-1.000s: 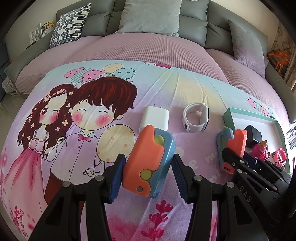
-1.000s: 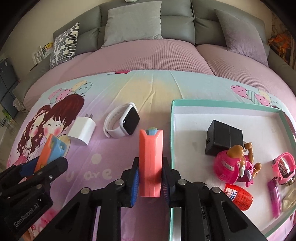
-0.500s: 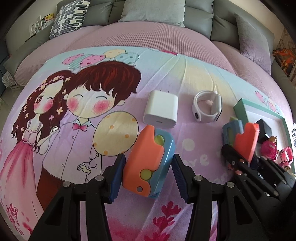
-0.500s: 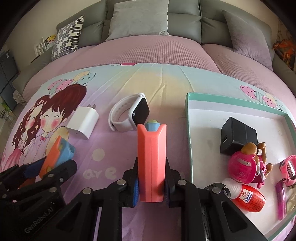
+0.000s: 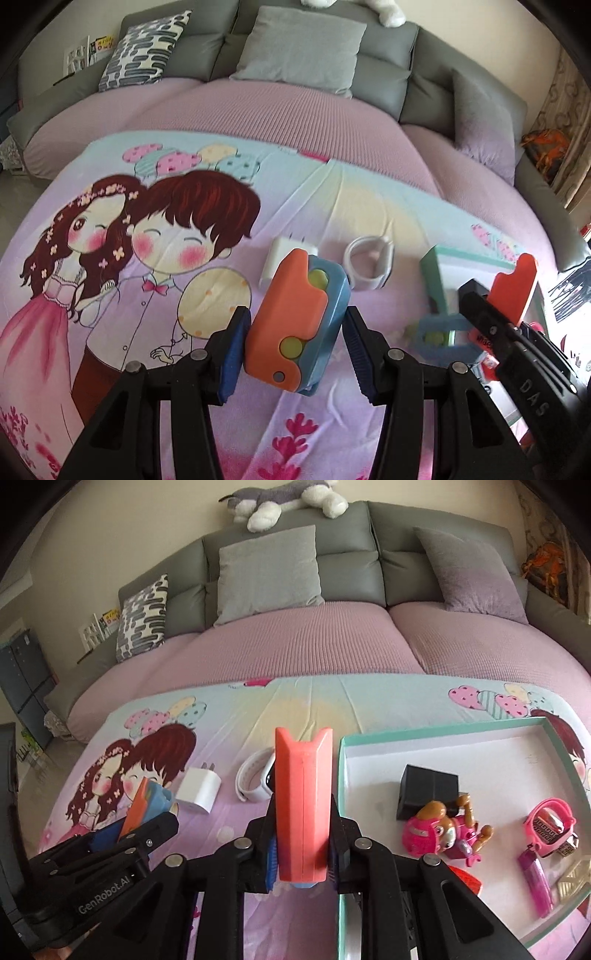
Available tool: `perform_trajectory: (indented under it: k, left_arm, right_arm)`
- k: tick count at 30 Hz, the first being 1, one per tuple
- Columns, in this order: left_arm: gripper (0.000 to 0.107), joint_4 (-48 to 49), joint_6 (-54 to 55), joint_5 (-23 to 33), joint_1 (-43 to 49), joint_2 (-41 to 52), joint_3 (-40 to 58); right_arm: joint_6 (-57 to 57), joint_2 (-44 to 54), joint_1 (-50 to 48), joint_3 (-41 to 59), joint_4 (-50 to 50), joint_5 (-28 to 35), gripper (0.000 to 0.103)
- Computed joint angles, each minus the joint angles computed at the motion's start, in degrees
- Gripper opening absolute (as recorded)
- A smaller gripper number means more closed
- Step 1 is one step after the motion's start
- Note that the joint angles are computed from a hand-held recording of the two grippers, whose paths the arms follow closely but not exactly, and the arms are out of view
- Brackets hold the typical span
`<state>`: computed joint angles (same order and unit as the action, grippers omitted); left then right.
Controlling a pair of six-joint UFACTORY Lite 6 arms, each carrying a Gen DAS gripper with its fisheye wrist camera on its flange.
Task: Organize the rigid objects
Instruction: 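Lift both folding toys and carry them over the tray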
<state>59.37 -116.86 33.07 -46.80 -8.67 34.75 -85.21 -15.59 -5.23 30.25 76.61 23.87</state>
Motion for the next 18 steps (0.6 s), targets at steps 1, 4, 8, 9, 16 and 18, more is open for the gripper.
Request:
perform_trajectory:
  k: [1,4,8,9,16,18]
  left_arm:
    - [0.053,0.0,0.0,1.0,-0.6,-0.8,0.3]
    - [0.053,0.3,0.3,3.9,-2.1,-2.4,1.7]
    - [0.053,1.0,0.3,6.3,-4.4,-2.1,4.3]
    - [0.053,1.3,0.4,6.4,-4.7,-1.5,5.2]
    - [0.053,2.7,2.5,5.3,-7.8,6.1,14.2]
    - [0.053,3.3,3.3,4.4,-8.7,9.0,17.5]
  right_arm:
    - [1.0,-1.2,-1.5,0.2,-1.1,1.5,0.022]
    - [2.7,-3.8,-6.4,1.2,-3.1,6.1,0.022]
    - [3.1,-5.2,-15.3,3.8,-4.3,14.7,0.022]
    - [3.1,-5.5,-17.1,4.4,-4.4,16.0,0.022]
    - [0.7,-3.8,-30.4,10.1,-4.0,22.2,0.022]
    - [-0.6,-1.4,-33.8,12.2,-3.8,22.3,0.022]
